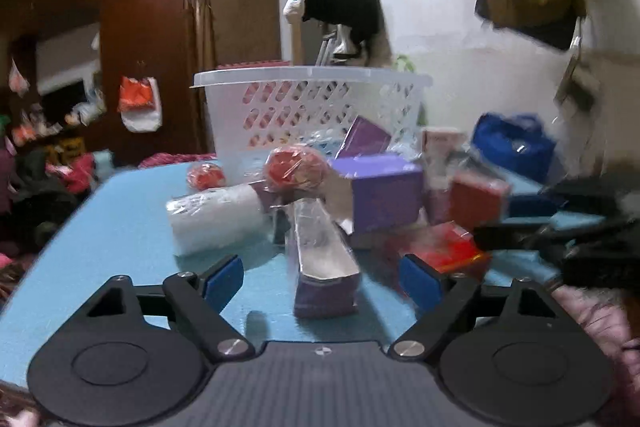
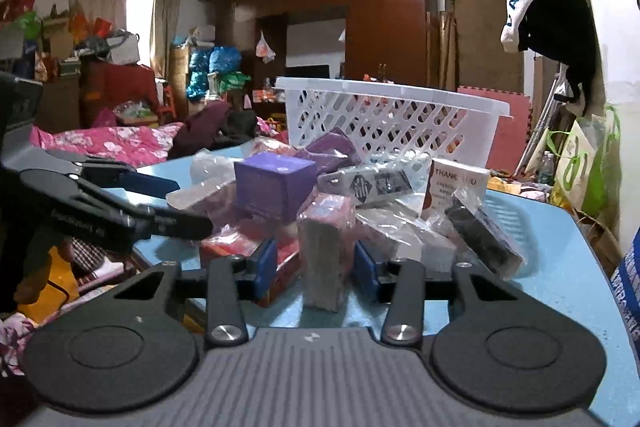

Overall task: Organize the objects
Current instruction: 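Drop clear-wrapped purple box with left tool while right tool drops pink box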

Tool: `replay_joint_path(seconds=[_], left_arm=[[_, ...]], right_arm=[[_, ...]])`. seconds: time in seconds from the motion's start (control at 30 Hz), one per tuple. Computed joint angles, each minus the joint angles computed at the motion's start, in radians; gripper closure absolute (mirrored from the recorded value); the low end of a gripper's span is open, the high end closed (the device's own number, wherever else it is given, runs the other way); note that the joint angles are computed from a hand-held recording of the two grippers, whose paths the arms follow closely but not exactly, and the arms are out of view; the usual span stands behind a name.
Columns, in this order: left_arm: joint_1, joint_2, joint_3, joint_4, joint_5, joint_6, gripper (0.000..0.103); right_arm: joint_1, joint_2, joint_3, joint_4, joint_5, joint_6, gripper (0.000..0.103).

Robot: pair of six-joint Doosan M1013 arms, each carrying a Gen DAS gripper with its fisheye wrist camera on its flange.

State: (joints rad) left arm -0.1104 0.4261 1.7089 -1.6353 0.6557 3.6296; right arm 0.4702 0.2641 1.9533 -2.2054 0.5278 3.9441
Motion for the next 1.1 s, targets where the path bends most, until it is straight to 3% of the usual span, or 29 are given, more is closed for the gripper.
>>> replay_joint_path(seconds=[0.03,0.1,0.17,0.2,0.37,0.5,0.7,0.83,0.9,1.0,1.1], left_arm=[[-0.006,0.002,-0.002,-0.003,-0.02,-0.005,0.014],[-0.003,0.019,-0.023,0.03,-0.001,-0.087,0.019],[-0.003,0.025,-0.032,0.033,-0.007,-0.102,0.06],[-0.004,0.022,-0.024,0.006,-0.028,-0.072,0.062],[0.009,0.017,-0.011,-0.08,0.011,0.004,0.063],[0.027,0.008,-0.007,-0.136,0.075,0.034,0.063],[0.041,0.011,-0.057,-0.167,0.15,-0.036,0.063],[0.015,0.029,-0.163,-0.11,0.15,-0.174,0.063],[-0.011,0.038,-0.211,-0.082,0.113,-0.219,0.062],[-0.055,0.079,-0.324,0.08,0.058,-0.405,0.062],[-0.09,0.129,-0.427,0.26,0.008,-0.615,0.063]], right_arm=[[0.0,-0.003,0.003,0.0,-0.001,0.0,0.071],[0.004,-0.001,0.0,0.025,0.007,-0.033,0.073],[0.004,-0.001,-0.002,0.025,0.008,-0.033,0.073],[0.005,-0.002,0.0,0.017,0.012,-0.026,0.073],[0.011,-0.014,0.012,-0.015,0.051,0.006,0.074],[-0.005,-0.043,0.032,-0.115,0.053,0.129,0.074],[-0.036,-0.075,0.015,-0.191,0.059,0.201,0.074],[-0.058,-0.062,-0.077,-0.12,0.025,0.037,0.074],[-0.07,-0.037,-0.15,0.005,-0.005,-0.129,0.074],[-0.095,0.01,-0.253,0.207,-0.059,-0.365,0.074],[-0.116,0.048,-0.311,0.346,-0.093,-0.504,0.074]])
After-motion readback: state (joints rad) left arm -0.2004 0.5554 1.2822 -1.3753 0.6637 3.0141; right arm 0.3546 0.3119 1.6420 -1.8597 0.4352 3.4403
